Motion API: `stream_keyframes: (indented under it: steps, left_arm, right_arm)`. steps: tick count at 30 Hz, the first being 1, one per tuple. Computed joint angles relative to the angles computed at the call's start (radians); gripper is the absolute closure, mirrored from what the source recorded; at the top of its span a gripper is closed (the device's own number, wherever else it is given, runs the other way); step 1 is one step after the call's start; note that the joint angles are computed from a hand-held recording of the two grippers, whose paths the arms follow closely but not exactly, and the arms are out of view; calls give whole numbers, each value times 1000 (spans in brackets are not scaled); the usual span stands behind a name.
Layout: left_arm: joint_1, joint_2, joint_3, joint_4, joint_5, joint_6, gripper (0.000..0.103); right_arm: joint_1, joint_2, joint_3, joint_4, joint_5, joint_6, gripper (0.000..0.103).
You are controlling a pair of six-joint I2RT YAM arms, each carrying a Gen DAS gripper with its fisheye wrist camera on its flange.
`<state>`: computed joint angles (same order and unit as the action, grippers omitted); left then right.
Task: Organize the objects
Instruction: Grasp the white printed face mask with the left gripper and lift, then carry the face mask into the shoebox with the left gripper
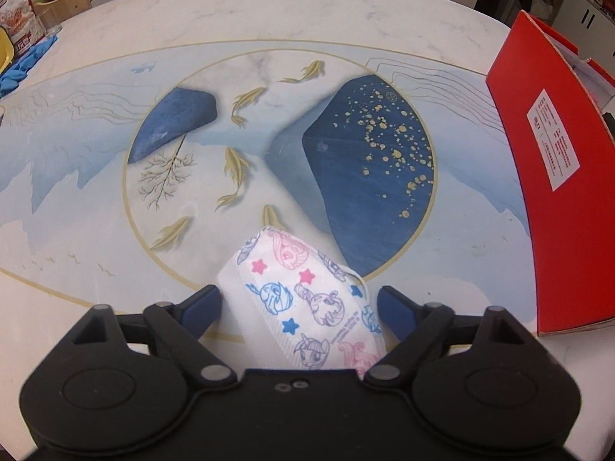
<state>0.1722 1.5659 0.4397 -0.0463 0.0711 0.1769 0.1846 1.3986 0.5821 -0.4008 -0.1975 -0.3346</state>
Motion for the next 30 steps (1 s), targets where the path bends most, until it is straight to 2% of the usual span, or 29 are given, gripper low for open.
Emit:
stream_keyframes:
  steps: [3,5,6,8,10,14,22,30]
  left_arm:
    - [-11,-17,-8,8,5,6,33]
    - [-16,-30,-14,11,9,8,47]
    - [-17,-33,-13,10,12,6,51]
    - [-16,-37,-11,7,21,5,68]
    - [-15,-39,-9,4,25,4,79]
    - [-16,-55,-3,-15,35,-1,90]
    - [-57,-208,71,-195,89,-35,90]
    - [-161,-343,182,-354,159,-69,90]
  right_arm:
    - [-2,4,2,0,-3,-4,92]
    - [-2,8,3,1,-3,-7,92]
    - [-2,10,4,2,-4,-8,92]
    - [-3,13,6,1,-5,-9,92]
    - [-4,16,8,0,-7,-11,92]
    - [-5,19,10,0,-10,-12,92]
    - [-15,26,13,0,-25,-23,92]
    - [-23,26,13,-2,-35,-30,92]
